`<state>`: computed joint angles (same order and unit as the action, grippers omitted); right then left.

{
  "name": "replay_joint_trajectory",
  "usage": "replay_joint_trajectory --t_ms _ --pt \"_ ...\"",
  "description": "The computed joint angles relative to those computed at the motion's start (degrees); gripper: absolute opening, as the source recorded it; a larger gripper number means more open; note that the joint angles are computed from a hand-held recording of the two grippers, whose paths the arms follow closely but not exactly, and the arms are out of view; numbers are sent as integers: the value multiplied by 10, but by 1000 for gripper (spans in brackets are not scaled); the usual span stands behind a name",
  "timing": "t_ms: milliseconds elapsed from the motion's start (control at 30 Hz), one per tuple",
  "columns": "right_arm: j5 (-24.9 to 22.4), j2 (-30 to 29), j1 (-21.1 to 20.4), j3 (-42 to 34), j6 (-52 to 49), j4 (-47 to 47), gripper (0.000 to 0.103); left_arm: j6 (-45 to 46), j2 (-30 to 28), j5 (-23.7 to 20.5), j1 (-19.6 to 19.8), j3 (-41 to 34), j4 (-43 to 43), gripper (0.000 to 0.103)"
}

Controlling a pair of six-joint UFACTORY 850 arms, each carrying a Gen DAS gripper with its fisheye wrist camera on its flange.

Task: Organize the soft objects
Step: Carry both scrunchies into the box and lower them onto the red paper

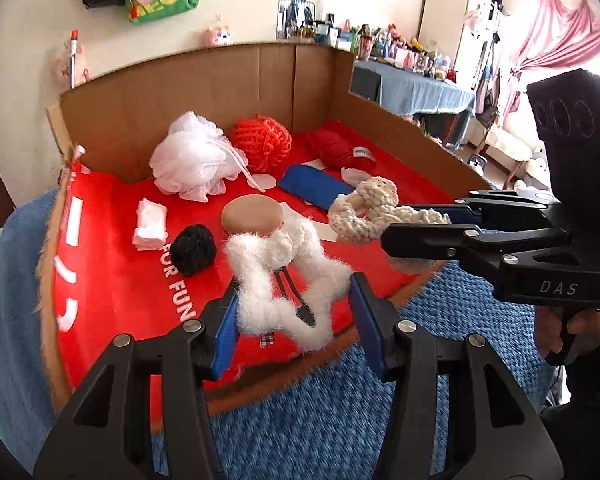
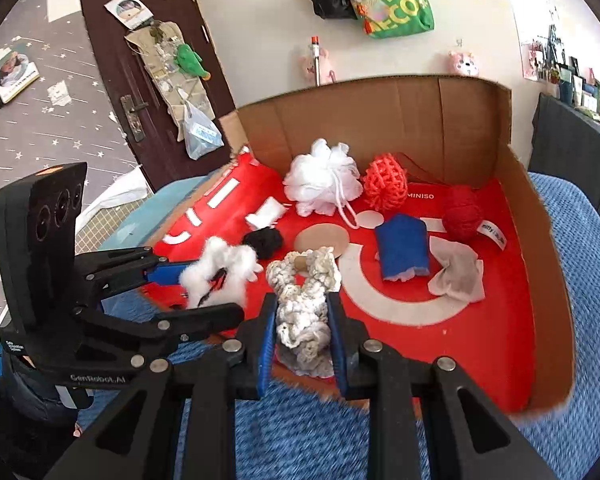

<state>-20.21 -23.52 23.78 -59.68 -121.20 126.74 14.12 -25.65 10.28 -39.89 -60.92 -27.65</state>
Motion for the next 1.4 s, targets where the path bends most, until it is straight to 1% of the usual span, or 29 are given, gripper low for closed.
replay_joint_trajectory --t_ms 33,67,100,200,267,333,400,433,500,600,667,900,1033,1400 --pt "4 -9 -2 -10 25 -26 26 -12 -7 -8 3 -8 13 49" --pt "8 -17 -4 -20 45 -47 26 -42 -15 -19 8 -17 43 49" --pt "14 -24 -4 -29 60 -64 26 -48 -20 -23 9 -22 50 49" --pt "28 -42 -7 -50 110 -117 26 -5 -38 -40 13 -41 7 49" --pt "31 -50 -9 -59 130 -137 26 -19 -46 -48 16 -49 18 49" --pt "37 -58 -10 -67 142 -148 27 -15 -53 -53 18 -55 11 49" --pt "37 -67 -11 -74 160 -167 27 -55 -57 -59 20 -59 48 49" --pt "39 -70 -11 -76 164 -171 27 -52 -60 -61 21 -61 44 49" --pt "43 -74 -10 -79 167 -176 27 -11 -63 -62 21 -65 2 49" --pt "47 -76 -8 -81 167 -181 28 -45 -67 -62 22 -67 33 49" --pt "52 -77 -6 -83 164 -180 28 -28 -68 -59 21 -68 16 49" --pt "56 -82 -6 -87 195 -208 31 111 -71 -46 16 -68 -122 50" --pt "53 -85 -8 -89 217 -224 32 72 -70 -43 18 -66 -87 50" --pt "52 -83 -9 -85 198 -207 33 51 -71 -40 18 -65 -67 50"
